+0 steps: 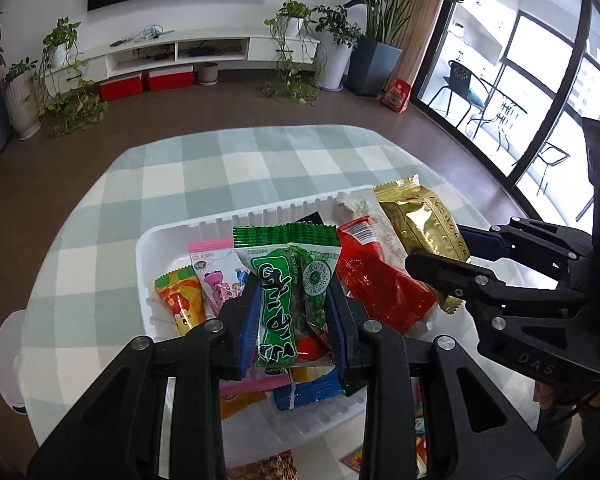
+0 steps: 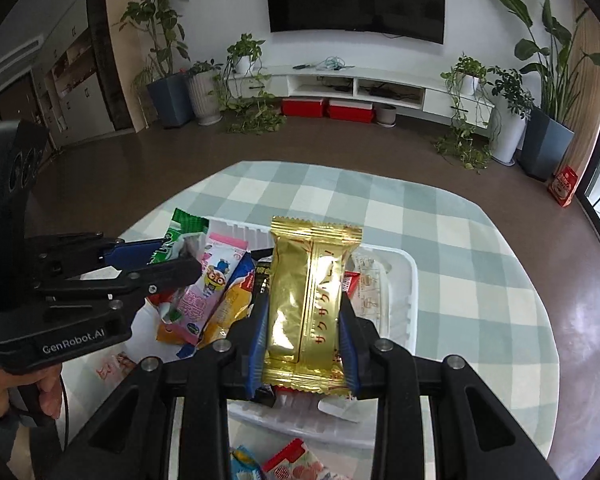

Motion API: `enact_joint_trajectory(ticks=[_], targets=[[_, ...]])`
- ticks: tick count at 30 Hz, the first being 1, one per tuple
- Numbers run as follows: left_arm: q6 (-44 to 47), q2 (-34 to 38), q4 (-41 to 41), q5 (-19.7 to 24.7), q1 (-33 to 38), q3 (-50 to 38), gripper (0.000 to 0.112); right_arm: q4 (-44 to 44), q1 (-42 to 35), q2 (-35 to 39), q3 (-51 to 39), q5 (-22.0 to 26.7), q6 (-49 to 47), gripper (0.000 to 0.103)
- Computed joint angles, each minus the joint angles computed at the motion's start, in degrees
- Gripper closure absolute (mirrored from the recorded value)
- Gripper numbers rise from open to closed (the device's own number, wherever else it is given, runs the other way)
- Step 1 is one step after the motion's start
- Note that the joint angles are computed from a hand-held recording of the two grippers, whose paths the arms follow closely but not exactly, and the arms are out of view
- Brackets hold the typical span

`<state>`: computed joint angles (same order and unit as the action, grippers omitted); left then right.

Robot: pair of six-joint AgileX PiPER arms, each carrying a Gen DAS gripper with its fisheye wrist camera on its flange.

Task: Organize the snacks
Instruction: 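Carry the green packet into the tray left while right carries the gold packet, then open both grippers and withdraw them from the tray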

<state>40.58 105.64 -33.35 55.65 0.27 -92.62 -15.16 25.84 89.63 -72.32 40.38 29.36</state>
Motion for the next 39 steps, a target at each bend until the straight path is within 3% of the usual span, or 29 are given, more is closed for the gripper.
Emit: enact_joint_trajectory(ticks=[10,30,36,39], targets=[[-1.35,7.24,2.4,-4.82,-3.23,-0.46,0.084,1.35,-1.73,10.63,-3.7,-1.28,-3.08,0.069],[1.57,7.52,-0.16,-9.38,-3.08,3.35,0.083,-0.13,-1.51,11.85,-0.2,-5.06,-2.23,0.069],[-0.55,7.76,1.64,-8.03,-2.85,1.73,0.073,-1.02,-1.0,12.08,-2.01,-2.02,-1.84,0.068],[-0.56,6.79,1.24,-8.59,-2.25,2.36,0.065,-3.62,-0.28,11.02,-1.07,-2.2,-0.07,0.06]])
